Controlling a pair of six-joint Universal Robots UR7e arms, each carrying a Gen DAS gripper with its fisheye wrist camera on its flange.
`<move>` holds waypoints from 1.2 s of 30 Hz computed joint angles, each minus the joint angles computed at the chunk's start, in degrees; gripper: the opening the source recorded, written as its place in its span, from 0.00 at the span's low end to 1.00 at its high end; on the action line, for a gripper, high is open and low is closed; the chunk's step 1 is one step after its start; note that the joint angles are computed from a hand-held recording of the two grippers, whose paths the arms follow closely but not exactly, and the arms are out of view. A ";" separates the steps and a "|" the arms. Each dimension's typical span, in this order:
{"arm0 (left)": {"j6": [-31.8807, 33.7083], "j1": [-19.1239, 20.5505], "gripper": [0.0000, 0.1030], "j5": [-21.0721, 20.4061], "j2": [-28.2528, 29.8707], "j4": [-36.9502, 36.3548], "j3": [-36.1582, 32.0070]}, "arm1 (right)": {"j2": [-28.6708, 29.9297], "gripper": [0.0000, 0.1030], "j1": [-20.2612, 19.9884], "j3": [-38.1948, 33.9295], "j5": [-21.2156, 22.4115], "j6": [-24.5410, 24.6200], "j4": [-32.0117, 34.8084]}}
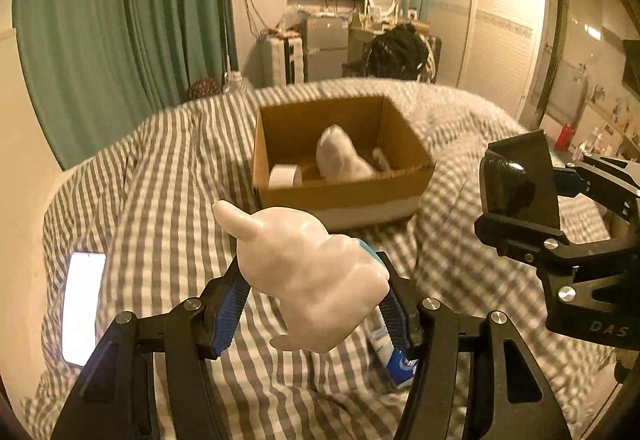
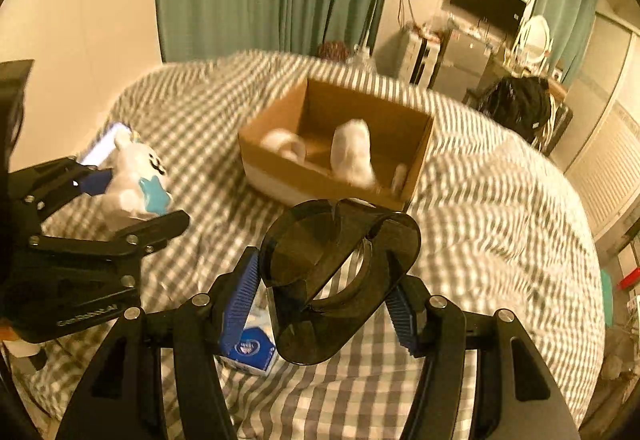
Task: Organize objects
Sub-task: 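Carry the bunny with the left gripper while the right gripper carries the nozzle into the box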
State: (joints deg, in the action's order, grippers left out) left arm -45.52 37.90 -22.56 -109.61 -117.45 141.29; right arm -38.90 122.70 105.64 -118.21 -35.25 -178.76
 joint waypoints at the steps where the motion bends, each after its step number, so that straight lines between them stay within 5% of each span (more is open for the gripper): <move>1: 1.32 -0.06 0.60 0.32 0.30 -1.00 -0.70 | -0.35 0.57 0.40 -0.26 0.31 -0.21 -0.17; 12: 31.34 5.52 0.60 -0.65 10.20 -32.76 -8.80 | 1.03 0.57 2.30 -10.97 5.05 -0.78 2.15; 19: 49.10 14.13 0.60 -4.78 21.95 -50.42 -18.10 | 6.75 0.57 1.58 -23.03 6.25 -0.58 7.09; 28: 57.50 25.99 0.60 -12.47 32.98 -54.87 -27.94 | 19.53 0.57 -2.27 -42.69 5.76 1.45 17.30; 36: 58.94 32.33 0.60 -16.89 38.76 -54.49 -32.31 | 28.12 0.57 -5.68 -54.41 4.95 0.72 23.93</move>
State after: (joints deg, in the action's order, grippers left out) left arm 13.42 70.24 -39.44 -70.85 -171.95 108.97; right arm -10.78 117.02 51.23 -113.26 -34.53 -154.83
